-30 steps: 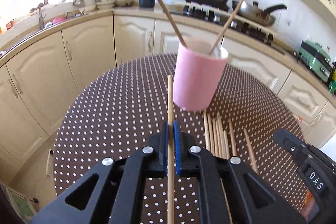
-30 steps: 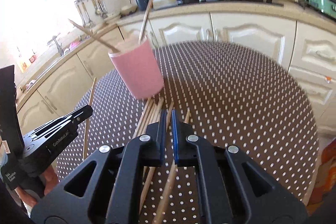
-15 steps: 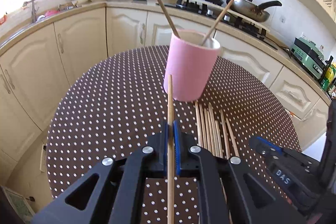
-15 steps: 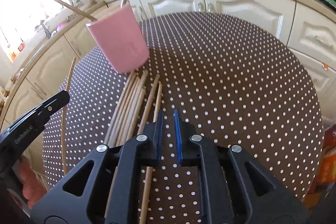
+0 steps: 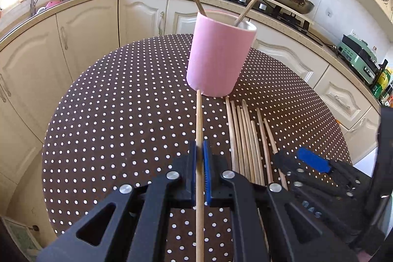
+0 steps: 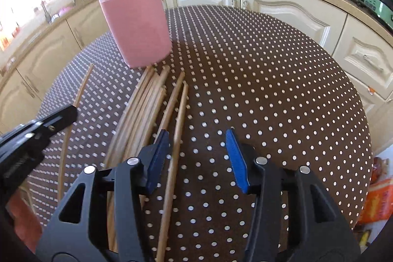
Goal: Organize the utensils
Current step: 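Lift both held chopsticks up toward the pink cup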
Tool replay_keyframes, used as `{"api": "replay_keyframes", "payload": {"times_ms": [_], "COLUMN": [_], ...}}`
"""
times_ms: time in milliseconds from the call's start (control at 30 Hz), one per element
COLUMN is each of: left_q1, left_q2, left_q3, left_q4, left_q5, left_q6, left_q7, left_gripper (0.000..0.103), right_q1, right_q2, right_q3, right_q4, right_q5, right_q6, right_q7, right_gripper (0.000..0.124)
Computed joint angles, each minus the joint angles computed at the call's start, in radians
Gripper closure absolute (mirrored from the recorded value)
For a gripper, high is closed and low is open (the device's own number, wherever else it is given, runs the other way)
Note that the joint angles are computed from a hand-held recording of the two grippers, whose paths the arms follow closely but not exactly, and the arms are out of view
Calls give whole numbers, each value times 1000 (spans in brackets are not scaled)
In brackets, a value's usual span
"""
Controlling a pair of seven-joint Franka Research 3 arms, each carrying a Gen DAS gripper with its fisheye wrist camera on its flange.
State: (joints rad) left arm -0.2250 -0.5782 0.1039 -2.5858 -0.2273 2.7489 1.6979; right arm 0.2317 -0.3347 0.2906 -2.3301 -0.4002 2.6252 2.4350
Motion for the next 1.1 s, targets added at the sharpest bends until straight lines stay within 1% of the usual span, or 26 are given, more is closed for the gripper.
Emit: {"api": "replay_keyframes", "payload": {"times_ms": [67,100,133,167,233,300,367,433,500,600,700,733,800,900,1100], "left_q1": [-1,-3,-4,-6,-4,-7,-9,-7,-6,-4,10,10,-2,-13,-30], "left_q2": [2,4,6,7,11,14,15,19,23,23,16,12,1,-12,-24], "left_q3": [0,2,4,8,8,15,17,17,19,16,2,2,12,19,33], "left_q4": [-1,0,1,-1,2,6,6,10,17,22,23,24,22,23,41], "left_q5": [-2,-5,-8,-12,-15,-23,-30,-34,-38,-40,-30,-27,-29,-23,-5], "left_q6": [-1,-2,-2,-1,-6,-10,-8,-2,1,8,24,28,49,84,125], "left_q7": [-1,0,2,6,7,17,27,33,40,48,29,27,35,35,17], "left_gripper": [97,97,97,97,97,97,97,97,97,97,97,97,97,97,97], "right_q1": [-11,-3,11,16,32,43,55,34,28,-6,-25,-41,-59,-95,-150], "right_q2": [18,25,30,33,40,37,27,13,1,-13,-43,-52,-63,-88,-121], "right_q3": [26,22,10,8,-2,-17,-43,-33,-33,-5,7,19,26,57,84], "right_q4": [32,38,38,41,41,30,4,-12,-20,-14,-29,-29,-26,-26,-10], "right_q5": [-51,-62,-57,-64,-58,-36,30,34,55,38,48,40,35,13,11], "right_q6": [-59,-61,-48,-50,-34,-8,47,71,99,113,137,141,158,181,236], "right_q7": [0,-13,-37,-43,-67,-78,-96,-75,-84,-68,-52,-38,-39,-18,-19], "right_gripper": [86,93,101,103,116,118,118,118,118,118,118,118,118,118,118]}}
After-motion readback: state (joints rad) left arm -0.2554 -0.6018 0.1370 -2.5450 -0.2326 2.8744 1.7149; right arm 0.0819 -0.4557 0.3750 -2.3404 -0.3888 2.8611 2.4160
